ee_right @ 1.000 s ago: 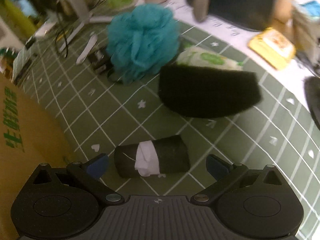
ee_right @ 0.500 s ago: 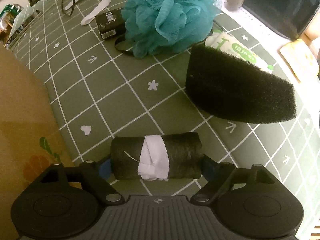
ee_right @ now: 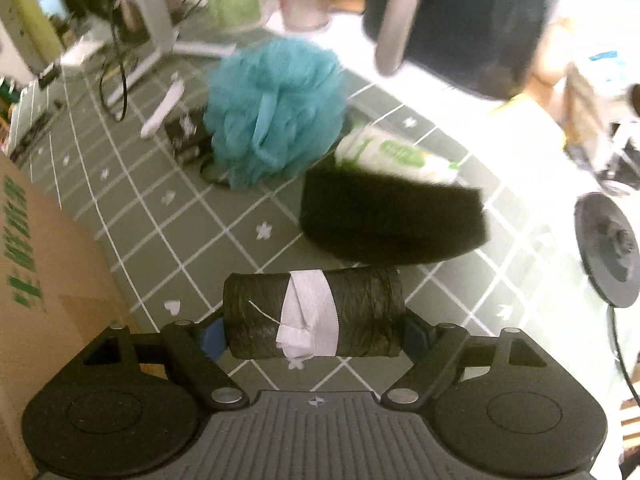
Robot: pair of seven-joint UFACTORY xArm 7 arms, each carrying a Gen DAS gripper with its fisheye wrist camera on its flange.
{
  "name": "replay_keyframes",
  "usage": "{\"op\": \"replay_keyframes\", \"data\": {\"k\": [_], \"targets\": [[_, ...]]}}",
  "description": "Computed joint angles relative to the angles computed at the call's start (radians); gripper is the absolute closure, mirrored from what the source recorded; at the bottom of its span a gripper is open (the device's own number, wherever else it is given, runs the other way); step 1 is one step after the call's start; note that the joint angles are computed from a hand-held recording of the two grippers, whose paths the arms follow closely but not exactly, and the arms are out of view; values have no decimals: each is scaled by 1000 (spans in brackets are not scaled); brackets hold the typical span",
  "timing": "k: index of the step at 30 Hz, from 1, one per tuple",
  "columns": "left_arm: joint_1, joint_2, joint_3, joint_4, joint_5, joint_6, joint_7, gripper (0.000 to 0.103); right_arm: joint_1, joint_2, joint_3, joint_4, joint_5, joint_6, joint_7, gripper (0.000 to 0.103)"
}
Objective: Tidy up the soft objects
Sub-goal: 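Lift the rolled cloth with the right gripper while the left gripper holds the white cable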
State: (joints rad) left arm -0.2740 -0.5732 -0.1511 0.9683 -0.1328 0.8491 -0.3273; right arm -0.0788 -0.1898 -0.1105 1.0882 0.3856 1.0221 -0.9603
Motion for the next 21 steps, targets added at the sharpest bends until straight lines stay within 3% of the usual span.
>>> {"op": "replay_keyframes", "data": {"k": [14,21], "targets": [[5,120,27,-38,20,-161,135,36,-19,-172,-55,-48,16,-15,83,18],[13,199,13,-95,72,-258,184,47,-25,-260,-76,-102,-12,-32,162,18]]}}
